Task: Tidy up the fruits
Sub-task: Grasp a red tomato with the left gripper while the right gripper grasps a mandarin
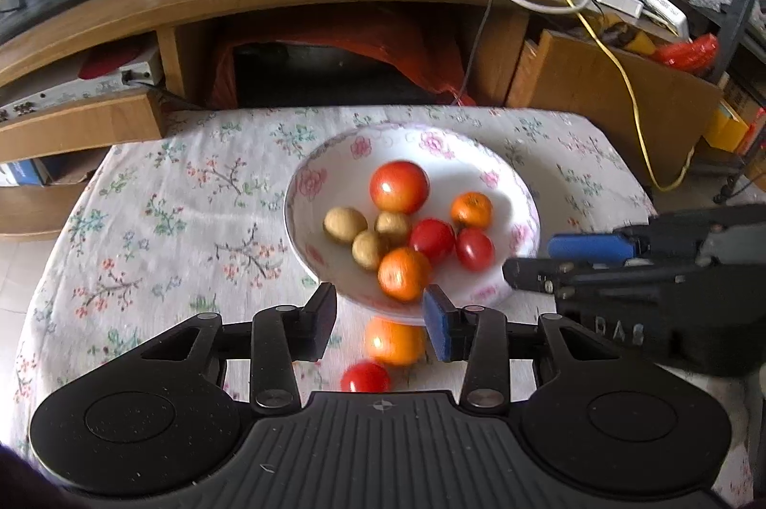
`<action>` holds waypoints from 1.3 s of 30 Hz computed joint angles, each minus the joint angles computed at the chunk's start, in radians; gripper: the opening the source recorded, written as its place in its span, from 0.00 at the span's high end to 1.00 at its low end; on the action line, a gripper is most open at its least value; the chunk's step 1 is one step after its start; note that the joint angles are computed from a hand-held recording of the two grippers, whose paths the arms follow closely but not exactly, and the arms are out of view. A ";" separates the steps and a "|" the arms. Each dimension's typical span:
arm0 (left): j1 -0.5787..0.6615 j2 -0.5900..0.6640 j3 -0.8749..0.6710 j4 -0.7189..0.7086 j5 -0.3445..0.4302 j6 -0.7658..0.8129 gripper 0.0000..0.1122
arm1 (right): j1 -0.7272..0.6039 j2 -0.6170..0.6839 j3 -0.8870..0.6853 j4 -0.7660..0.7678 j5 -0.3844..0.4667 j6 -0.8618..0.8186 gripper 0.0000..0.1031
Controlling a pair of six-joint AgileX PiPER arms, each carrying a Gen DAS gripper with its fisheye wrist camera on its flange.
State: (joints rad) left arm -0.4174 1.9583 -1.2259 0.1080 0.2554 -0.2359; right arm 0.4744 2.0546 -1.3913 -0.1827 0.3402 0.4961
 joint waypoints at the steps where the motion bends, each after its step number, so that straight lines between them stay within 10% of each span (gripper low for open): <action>1: -0.001 -0.004 0.013 -0.011 -0.002 0.014 0.56 | 0.002 -0.005 0.007 0.000 -0.001 0.004 0.66; 23: -0.030 0.096 0.019 0.140 -0.026 -0.083 0.66 | 0.009 -0.043 0.061 0.219 -0.022 -0.191 0.66; 39: 0.048 -0.004 0.165 -0.456 -0.062 0.547 0.70 | 0.023 0.098 -0.115 0.523 0.074 -0.385 0.65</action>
State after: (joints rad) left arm -0.3696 1.9542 -1.0605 -0.3484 0.1938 0.3107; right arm 0.4977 2.1530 -1.5062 0.3399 0.4142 0.1107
